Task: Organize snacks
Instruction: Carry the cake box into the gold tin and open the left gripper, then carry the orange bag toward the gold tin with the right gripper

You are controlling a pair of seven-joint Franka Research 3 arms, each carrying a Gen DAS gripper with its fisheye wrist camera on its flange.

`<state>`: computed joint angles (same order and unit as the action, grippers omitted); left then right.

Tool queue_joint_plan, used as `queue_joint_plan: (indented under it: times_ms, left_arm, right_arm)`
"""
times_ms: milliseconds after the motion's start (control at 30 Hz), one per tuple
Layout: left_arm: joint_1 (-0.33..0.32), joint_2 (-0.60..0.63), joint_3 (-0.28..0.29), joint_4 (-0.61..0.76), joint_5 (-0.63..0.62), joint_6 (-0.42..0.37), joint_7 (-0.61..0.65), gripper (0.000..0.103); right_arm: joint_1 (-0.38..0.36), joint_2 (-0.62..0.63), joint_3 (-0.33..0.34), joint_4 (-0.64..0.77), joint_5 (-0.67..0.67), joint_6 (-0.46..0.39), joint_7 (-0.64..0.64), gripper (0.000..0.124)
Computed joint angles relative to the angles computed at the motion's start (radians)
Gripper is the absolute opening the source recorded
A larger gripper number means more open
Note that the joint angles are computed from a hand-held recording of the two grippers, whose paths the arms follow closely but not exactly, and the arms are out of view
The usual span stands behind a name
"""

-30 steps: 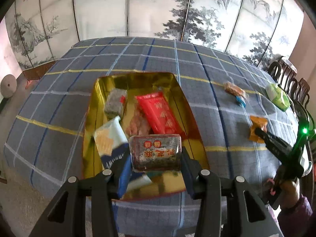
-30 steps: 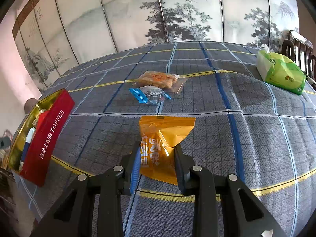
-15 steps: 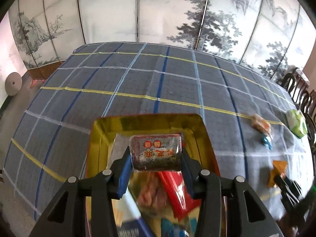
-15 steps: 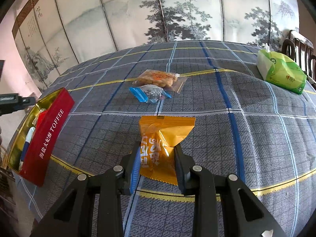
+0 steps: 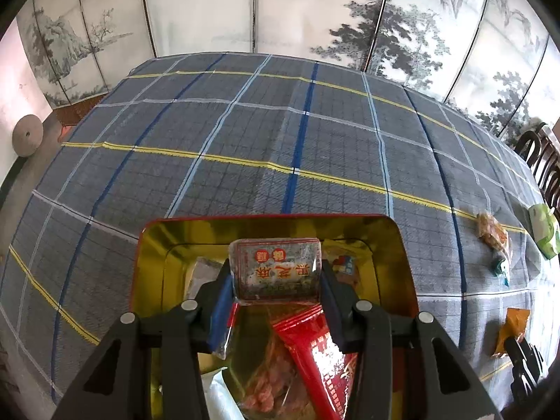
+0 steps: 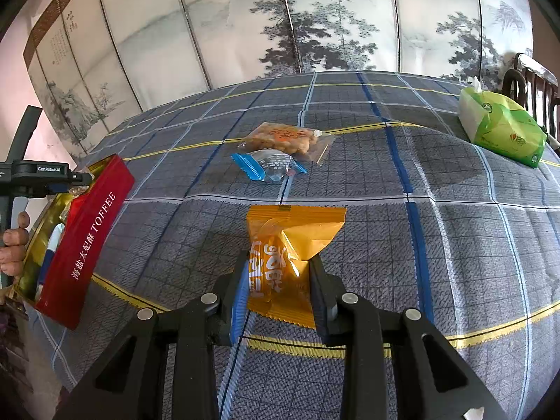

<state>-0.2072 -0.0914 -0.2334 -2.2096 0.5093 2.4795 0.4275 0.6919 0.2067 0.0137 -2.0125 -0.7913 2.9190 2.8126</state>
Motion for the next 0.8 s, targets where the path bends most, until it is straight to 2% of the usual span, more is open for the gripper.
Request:
queue_joint_plan:
  times_ms: [233,400,567,700,800]
  left_arm:
    - [-0.009,0.001,-0.013,0.007,0.070,-0.033,-0.038,0.048]
    - [-0.024,0.010,-0.025,0.030,0.117,-0.094,-0.056,0.054]
    - [-0.043,0.008,-0.033,0.042,0.131,-0.147,-0.063,0.054]
    - [-0.062,-0.016,-0.055,0.040,0.192,-0.195,-0.114,0.055]
    - [-0.076,-0.038,-0.063,0.029,0.199,-0.205,-0.134,0.055]
  right_arm:
    - [0.000,-0.001,0.001,0.000,0.003,-0.001,-0.004,0.028]
    - [0.000,-0.001,0.001,0.000,0.004,-0.001,-0.004,0.029]
    - [0.000,0.000,0.001,0.000,0.006,-0.001,-0.005,0.029]
    - [0.000,0.000,0.000,0.001,0.006,-0.002,-0.006,0.029]
    - [0.001,0.000,0.000,0.000,0.004,-0.001,-0.004,0.029]
